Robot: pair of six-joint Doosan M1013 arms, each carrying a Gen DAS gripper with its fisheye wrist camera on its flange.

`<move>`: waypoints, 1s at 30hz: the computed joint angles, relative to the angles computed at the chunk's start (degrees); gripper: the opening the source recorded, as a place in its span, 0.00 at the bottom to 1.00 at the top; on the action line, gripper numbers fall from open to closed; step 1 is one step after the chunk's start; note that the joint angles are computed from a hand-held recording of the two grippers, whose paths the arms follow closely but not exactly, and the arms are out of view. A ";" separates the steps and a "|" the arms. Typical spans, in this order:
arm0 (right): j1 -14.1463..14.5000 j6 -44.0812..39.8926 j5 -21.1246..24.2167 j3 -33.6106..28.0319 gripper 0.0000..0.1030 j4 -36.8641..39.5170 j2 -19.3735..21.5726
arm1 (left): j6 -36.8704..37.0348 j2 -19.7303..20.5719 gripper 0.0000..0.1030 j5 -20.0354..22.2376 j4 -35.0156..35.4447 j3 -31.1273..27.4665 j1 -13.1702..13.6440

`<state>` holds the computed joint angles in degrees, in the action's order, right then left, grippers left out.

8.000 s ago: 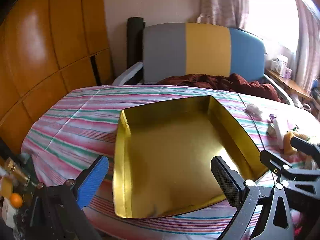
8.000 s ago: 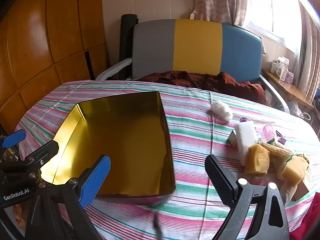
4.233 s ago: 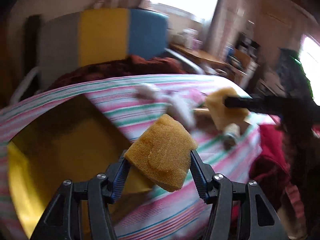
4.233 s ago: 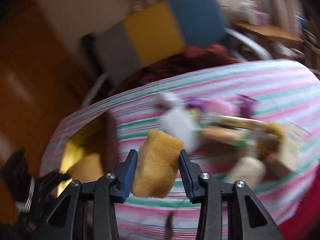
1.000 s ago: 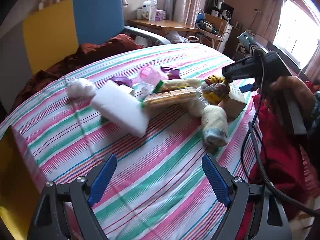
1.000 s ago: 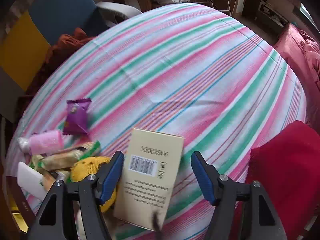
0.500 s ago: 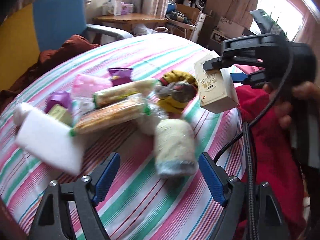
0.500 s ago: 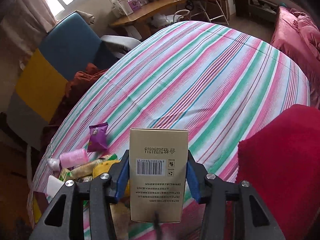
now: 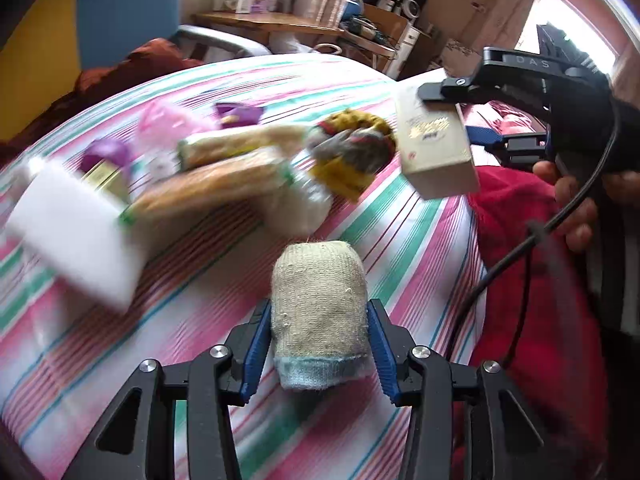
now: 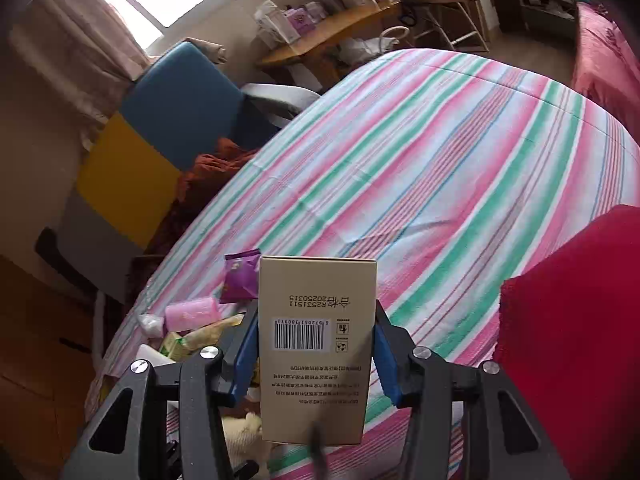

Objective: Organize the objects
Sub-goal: 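Carry the box and rolled sock into the gold tray and open both tools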

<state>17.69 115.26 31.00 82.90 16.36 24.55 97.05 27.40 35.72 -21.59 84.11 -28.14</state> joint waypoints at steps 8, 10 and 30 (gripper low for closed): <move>3.13 -4.47 -1.86 -0.46 0.49 -4.46 -1.94 | -5.46 -5.98 0.46 -3.42 3.42 7.85 1.14; 3.85 -7.09 -1.98 -0.78 0.49 -4.10 -2.45 | -7.05 -7.64 0.46 -4.85 4.76 9.71 1.30; 16.96 -34.17 15.34 -19.50 0.49 12.74 8.62 | -70.67 -26.44 0.46 -13.84 52.27 28.20 9.26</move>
<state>34.65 81.09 46.34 63.40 29.10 33.17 26.38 0.96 21.88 30.68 112.31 -18.87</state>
